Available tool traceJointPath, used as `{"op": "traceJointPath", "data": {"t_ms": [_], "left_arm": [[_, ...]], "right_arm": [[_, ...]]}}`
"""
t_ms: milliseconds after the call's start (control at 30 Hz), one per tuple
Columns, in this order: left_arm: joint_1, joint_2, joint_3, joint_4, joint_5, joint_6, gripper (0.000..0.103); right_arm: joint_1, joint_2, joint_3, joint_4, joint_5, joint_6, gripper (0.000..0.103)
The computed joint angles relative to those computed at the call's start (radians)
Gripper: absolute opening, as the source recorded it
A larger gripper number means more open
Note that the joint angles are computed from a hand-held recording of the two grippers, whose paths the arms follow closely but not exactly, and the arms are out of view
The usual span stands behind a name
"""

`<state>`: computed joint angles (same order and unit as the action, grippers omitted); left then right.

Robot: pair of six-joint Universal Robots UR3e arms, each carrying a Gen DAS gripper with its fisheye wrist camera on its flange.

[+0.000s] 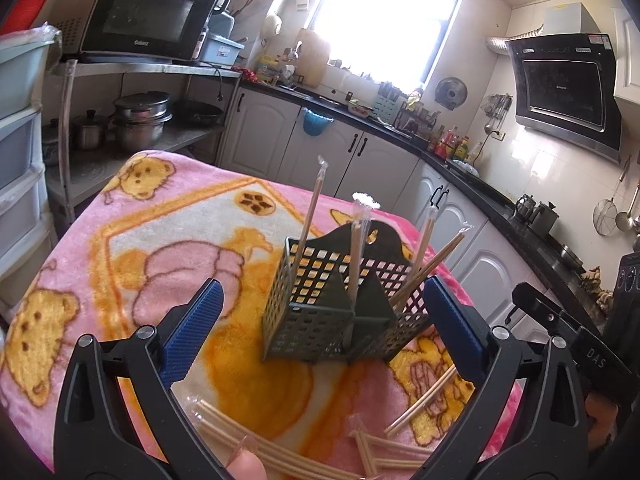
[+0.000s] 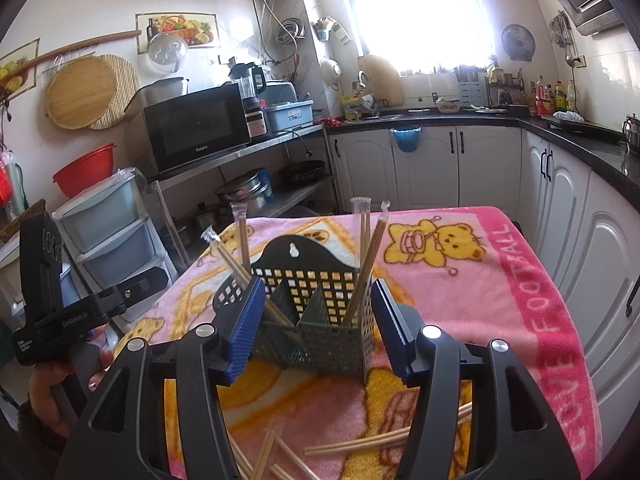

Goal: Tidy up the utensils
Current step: 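Raise both open tools away from the caddy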

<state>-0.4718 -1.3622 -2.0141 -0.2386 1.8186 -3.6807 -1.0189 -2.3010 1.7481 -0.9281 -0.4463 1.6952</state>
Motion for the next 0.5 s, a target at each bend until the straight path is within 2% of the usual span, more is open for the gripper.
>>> {"op": "traceJointPath", "data": {"t_ms": [200,367,500], "left_arm": [[0.016,0.047,-0.059,-0.001,-0.008,-0.028,0.092],[0.023,0.094,-0.107,-0.017,-0.001,-0.041,0.092],[0.032,0.125,-0.141,-0.037,-0.002,-0.054,0.092]], "right_arm": [[-0.063,-0.029,-0.038,0.220,-0.035,-0.175,0.053],[-0.092,-0.043,-0.060,0.335,-0.063,-0.266,0.053],[-0.089,-0.058,-0.049,0.359,-0.082,-0.290,0.053]]}}
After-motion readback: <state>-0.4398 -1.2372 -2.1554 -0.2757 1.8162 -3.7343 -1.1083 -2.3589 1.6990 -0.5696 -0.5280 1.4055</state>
